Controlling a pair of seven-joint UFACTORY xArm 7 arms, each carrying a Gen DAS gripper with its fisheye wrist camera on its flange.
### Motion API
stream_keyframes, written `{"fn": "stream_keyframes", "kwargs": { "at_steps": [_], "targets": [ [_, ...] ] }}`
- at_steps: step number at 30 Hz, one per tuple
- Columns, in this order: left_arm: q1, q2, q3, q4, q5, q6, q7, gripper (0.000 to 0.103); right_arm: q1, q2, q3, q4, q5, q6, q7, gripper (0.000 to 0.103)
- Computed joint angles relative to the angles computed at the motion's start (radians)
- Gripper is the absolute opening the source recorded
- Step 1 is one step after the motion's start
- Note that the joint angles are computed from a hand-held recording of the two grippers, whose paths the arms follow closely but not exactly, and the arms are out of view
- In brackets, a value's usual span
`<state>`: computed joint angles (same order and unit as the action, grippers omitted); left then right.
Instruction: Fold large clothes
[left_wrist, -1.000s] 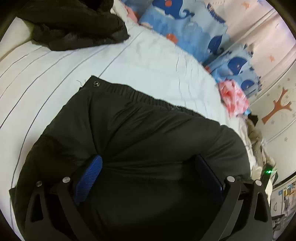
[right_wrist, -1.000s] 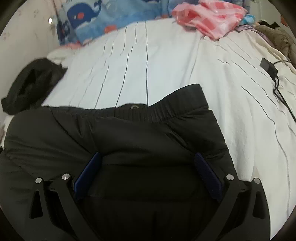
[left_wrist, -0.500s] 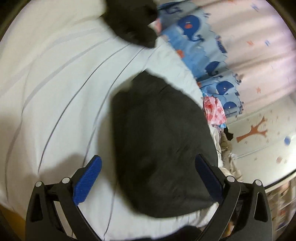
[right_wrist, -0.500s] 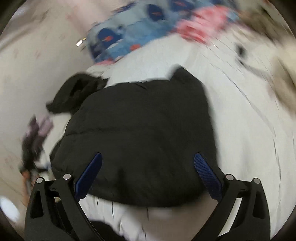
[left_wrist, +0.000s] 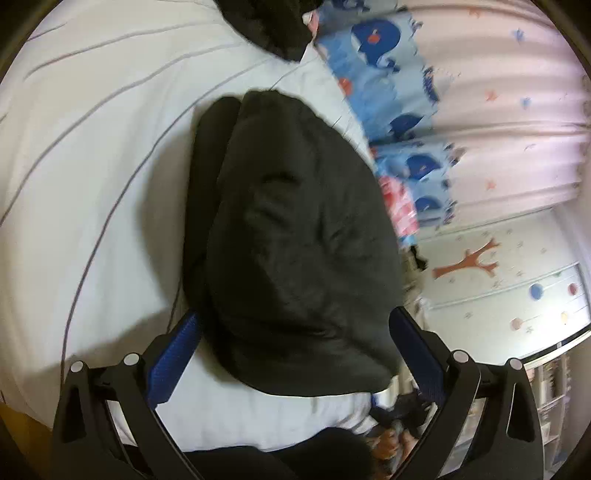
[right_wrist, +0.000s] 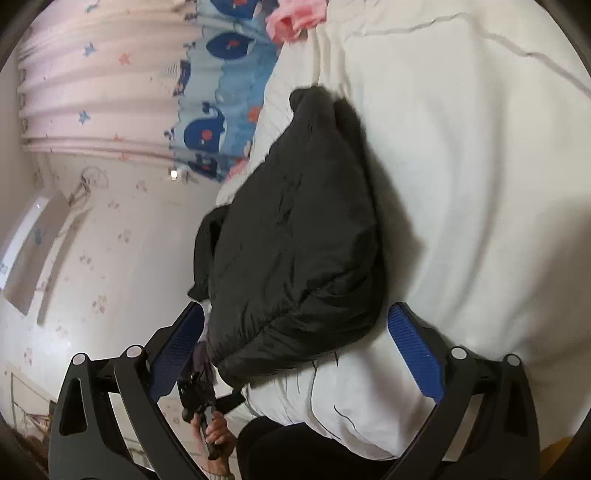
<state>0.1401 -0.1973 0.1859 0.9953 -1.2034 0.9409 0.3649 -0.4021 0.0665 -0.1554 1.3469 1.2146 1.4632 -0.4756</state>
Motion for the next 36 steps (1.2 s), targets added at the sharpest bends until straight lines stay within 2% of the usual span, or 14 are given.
{"fn": "stream_keyframes", "kwargs": {
  "at_steps": [3,5,8,12,14,18,19,21,22,23,25,27,32,36],
  "targets": [
    [0.0,0.03,-0.009,0.011,-0.01,0.001,-0.039,0.096,0.001,0.013,0.032,0.034,-0.052,-0.046,0.021,0.096],
    [-0.003,0.03,-0.013,0.017,-0.053,-0.012,-0.02,0.096,0.041,-0.038,0.026,0.009,-0.076,-0.153,-0.007,0.096],
    [-0.009,0.01,-0.018,0.005,-0.123,-0.056,0.021,0.096,0.073,-0.076,0.025,-0.007,-0.069,-0.205,-0.061,0.096],
    [-0.012,0.075,-0.039,0.055,0.037,-0.043,-0.048,0.096,0.101,-0.022,0.026,0.039,-0.171,-0.165,0.016,0.096],
    [-0.01,0.084,-0.044,0.072,0.044,-0.039,-0.057,0.096,0.1,-0.029,0.03,0.029,-0.11,-0.169,-0.015,0.096],
    [-0.004,0.128,-0.058,0.136,0.075,-0.018,-0.088,0.096,0.117,0.009,0.045,0.073,-0.136,-0.171,-0.005,0.097],
    [-0.005,0.135,-0.067,0.147,0.089,-0.028,-0.099,0.091,0.112,0.015,0.047,0.076,-0.118,-0.164,-0.014,0.096],
    [0.009,0.143,-0.097,0.173,0.153,-0.03,-0.119,0.071,0.096,0.017,0.049,0.078,-0.057,-0.147,-0.052,0.073],
    [-0.005,0.143,-0.079,0.177,0.154,-0.023,-0.111,0.057,0.094,0.019,0.05,0.084,-0.056,-0.154,-0.05,0.045],
    [-0.001,0.141,-0.077,0.18,0.15,-0.014,-0.103,0.052,0.091,0.025,0.051,0.095,-0.047,-0.149,-0.048,0.033],
    [0.004,0.126,-0.073,0.184,0.145,0.003,-0.091,0.036,0.081,0.022,0.053,0.11,-0.037,-0.131,-0.064,0.026],
    [0.007,0.091,-0.066,0.179,0.14,0.02,-0.084,0.031,0.078,-0.001,0.05,0.115,-0.037,-0.121,-0.085,0.024],
    [-0.005,-0.069,-0.023,0.104,0.163,0.08,-0.063,0.029,0.066,-0.109,0.003,0.064,-0.047,-0.024,-0.118,0.023],
    [-0.023,-0.19,0.028,-0.027,0.242,0.143,-0.062,0.03,0.079,-0.215,-0.041,-0.065,-0.224,0.03,-0.134,0.029]
  ]
}}
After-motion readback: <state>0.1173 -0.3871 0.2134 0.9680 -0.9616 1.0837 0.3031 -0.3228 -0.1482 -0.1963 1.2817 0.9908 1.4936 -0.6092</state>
